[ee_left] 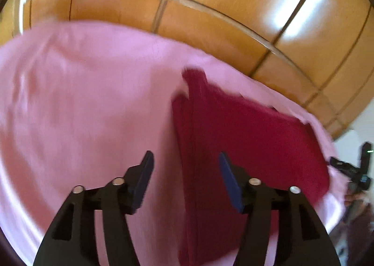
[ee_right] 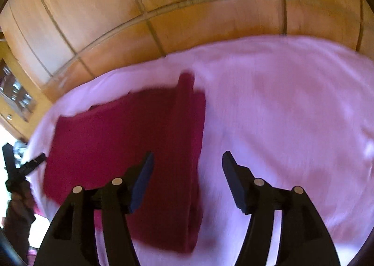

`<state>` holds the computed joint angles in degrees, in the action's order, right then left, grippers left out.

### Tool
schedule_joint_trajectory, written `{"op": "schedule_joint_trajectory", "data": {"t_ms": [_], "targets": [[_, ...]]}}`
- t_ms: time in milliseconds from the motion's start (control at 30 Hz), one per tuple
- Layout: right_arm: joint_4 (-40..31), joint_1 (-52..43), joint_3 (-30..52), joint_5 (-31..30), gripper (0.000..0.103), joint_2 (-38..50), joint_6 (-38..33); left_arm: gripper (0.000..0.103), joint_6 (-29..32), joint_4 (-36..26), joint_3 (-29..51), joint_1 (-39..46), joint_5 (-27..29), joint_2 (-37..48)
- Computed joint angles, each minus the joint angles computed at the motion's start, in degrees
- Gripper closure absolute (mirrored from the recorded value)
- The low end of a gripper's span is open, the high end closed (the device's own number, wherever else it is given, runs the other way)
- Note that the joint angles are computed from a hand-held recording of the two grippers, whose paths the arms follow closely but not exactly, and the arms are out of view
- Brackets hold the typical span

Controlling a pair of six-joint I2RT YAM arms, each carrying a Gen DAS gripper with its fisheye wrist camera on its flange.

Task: Fold small clothes
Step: 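Release the hem with both tools and press the fold flat, then regrasp the folded sweater edge with both tools and lift it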

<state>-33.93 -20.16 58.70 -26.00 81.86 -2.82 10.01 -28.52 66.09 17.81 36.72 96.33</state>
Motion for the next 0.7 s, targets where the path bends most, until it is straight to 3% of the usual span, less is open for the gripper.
{"op": "schedule_joint_trajectory", "data": {"t_ms": [133,167,233,267,333,500,700], "targets": [[-1.39,-0.65,-7.12,-3.63,0.045,-4.49,-2.14,0.036,6.53,-5.47,-5.63,3.90,5.66,-3.16],[-1.21,0.14,-7.86,-3.53,0.053,-4.69,-1.66,0.037,7.99,-5.72,-7.35,4.12,5.29,-3.88],[-0.06,1.35,-9.48,-3.16,0.071,-4.40,-1.41,0.068,10.32,-7.26,-8.56,4.25,6.21,-3.36],[1.19,2.47,-10.46,-1.86,0.083,-4.53,-0.88,0.073,10.21,-6.76,-9.25,3.98,5.81,-3.78],[2.00,3.03,-11.37,-1.13,0.093,-4.97,-0.31,0.082,10.09,-5.15,-10.11,2.76,3.85,-5.10],[-1.74,1.79,-9.94,-2.77,0.096,-9.08,-3.76,0.089,16.00,-9.43,-7.57,2.90,2.54,-5.38],[-13.20,-1.24,-11.31,-3.56,0.097,-14.79,-13.83,0.089,28.07,-21.24,-7.16,8.20,4.08,-7.42]]}}
